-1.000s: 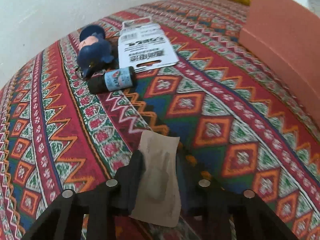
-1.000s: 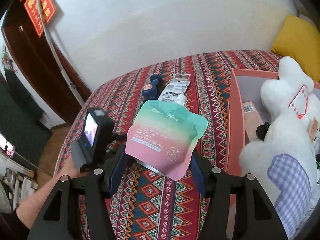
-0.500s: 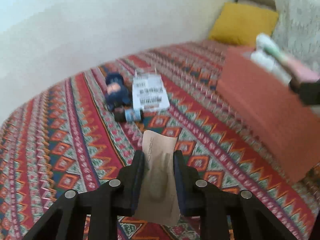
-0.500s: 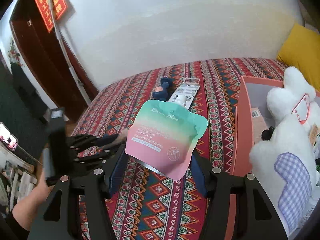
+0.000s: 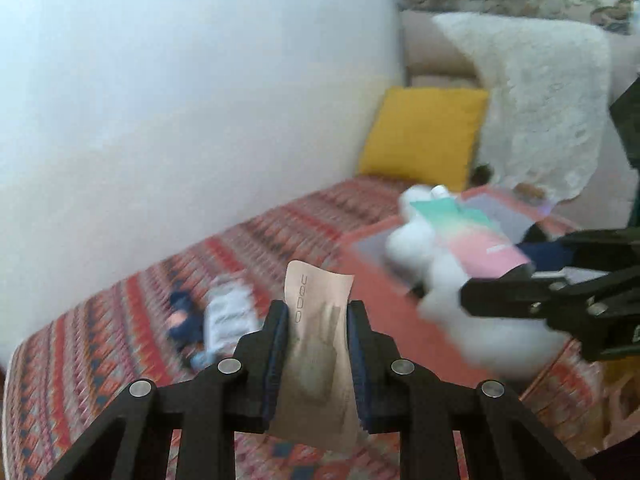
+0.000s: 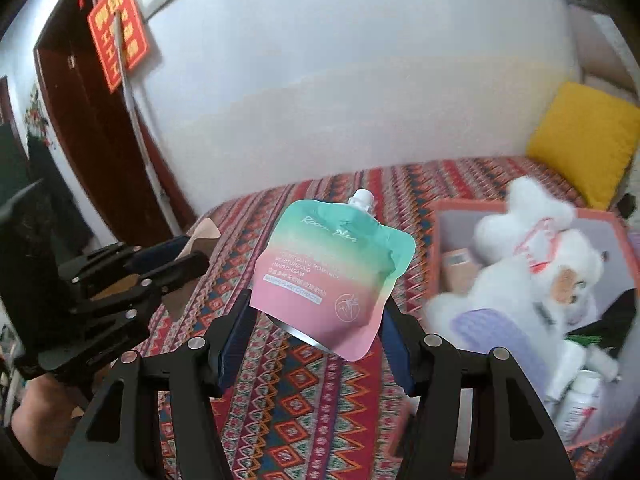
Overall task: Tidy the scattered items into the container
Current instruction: 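Lift the pink pouch and beige card toward the orange box with both tools, then lower the pouch and card into the orange box and open both tools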
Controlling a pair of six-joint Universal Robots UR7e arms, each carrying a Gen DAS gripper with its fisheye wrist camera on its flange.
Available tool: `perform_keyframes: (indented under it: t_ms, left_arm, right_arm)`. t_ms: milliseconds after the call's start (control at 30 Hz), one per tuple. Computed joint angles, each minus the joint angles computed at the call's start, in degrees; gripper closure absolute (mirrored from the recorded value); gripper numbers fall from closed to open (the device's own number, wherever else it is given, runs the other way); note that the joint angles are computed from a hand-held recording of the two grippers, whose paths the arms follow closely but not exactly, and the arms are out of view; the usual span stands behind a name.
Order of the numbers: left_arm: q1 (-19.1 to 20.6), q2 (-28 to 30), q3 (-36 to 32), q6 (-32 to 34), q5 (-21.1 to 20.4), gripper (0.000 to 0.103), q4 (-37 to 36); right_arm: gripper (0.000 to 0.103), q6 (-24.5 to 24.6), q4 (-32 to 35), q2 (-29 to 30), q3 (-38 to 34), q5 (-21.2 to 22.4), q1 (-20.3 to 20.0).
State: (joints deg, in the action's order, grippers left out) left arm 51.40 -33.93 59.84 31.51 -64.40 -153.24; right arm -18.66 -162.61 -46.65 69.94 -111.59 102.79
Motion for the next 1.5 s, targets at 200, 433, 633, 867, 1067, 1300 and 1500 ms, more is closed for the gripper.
perform_keyframes:
  t_ms: [200,433,633,867,1067,1300,1500]
  left_arm:
    - [-3.25,5.93,-6.79,-1.49,-5.09,0.079,3.63]
    - [-6.47,15.08,-16.77,-3.48,-7.4,0.079,9.86]
    - [-7.41,24.96,-29.13,-6.03,-6.09,0.076,17.94]
    - [-7.38,26.64,-30.33,-10.92,-2.28,0.015,17.07]
    - [-6.53,23.05,-27.42,-12.76,-1.96,0.013,13.96]
    - [-4.07,15.64,-18.19,-12.4,1.95,0.012,8.48]
    - [0.5,9.79,-13.07,-15.38,5.99,0.011,7.17]
  right_arm:
    - [0.041,-0.48,-8.55,-7.73,8.12,-1.8,-0.93]
    - [0.041,1.66,-14.5,-16.15,14.26,-3.55,-4.32]
    - [0.04,3.07,-14.59,-20.51,16.93,-5.85,-8.32]
    - [0.016,4.99,-8.69,-21.02,17.02,-6.9,-12.09]
    - [0.008,6.54,-11.75,-22.37,18.23,-3.76,-12.66]
    - [0.006,8.38,-11.8,-18.97,15.33,-3.98,-9.04]
    - [0.006,6.63,-8.81,-11.5,7.99,-4.26,-4.59]
